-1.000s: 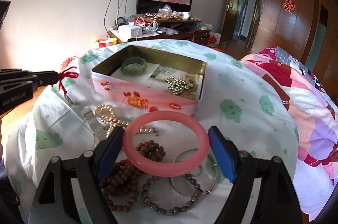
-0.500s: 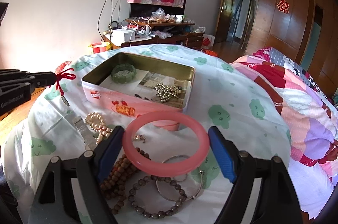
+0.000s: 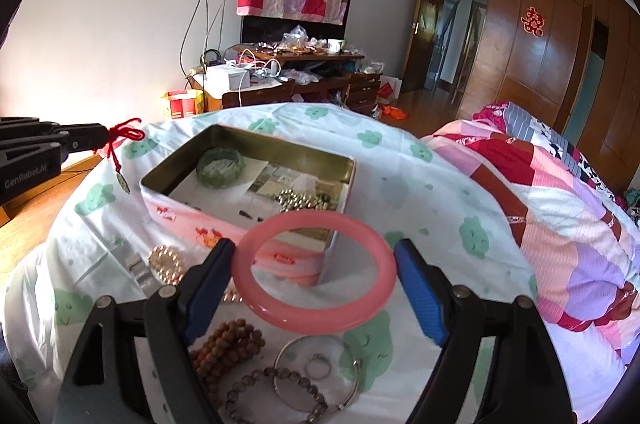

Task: Organize jewelry
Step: 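Lift the pink bangle with the right tool toward the tin while the left tool carries the pendant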

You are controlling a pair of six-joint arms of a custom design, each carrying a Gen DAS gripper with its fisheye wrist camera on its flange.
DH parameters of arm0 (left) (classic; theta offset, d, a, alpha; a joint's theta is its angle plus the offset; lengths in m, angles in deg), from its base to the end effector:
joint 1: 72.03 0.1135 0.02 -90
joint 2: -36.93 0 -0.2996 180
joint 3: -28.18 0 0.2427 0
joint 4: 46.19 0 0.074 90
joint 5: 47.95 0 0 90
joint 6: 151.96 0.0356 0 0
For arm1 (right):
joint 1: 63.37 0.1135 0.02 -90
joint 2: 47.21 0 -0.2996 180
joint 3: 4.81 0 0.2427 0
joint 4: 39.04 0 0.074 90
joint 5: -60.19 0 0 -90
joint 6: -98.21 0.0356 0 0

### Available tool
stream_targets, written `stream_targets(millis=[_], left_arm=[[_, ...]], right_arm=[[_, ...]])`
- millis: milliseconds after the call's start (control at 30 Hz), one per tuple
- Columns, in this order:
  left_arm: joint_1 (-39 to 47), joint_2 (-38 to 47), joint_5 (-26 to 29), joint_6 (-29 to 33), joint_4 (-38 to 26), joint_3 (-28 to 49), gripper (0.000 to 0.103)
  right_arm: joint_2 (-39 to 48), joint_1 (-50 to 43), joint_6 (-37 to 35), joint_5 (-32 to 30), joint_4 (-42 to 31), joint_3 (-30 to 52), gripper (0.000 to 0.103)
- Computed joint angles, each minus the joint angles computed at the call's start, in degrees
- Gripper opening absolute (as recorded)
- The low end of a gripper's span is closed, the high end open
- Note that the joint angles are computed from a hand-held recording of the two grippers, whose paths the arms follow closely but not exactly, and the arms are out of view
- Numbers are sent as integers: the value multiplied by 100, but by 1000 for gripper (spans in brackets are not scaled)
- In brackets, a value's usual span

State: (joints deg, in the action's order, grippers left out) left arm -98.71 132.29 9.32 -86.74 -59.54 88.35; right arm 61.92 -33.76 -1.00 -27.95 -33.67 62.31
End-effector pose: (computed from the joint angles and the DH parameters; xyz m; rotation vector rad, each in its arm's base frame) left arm 0.2902 -0.1243 0.1940 -0.2126 2.2527 0.2254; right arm 0.3365 0.1899 0.1687 -0.7189 2.0947 0.1617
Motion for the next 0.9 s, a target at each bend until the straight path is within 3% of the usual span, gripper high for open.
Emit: stream_targets(millis=[900], left_arm=[[573,1177,100,853,-446,1821,0]], right_arm=[[768,-5,-260,155,-887,1843,83]])
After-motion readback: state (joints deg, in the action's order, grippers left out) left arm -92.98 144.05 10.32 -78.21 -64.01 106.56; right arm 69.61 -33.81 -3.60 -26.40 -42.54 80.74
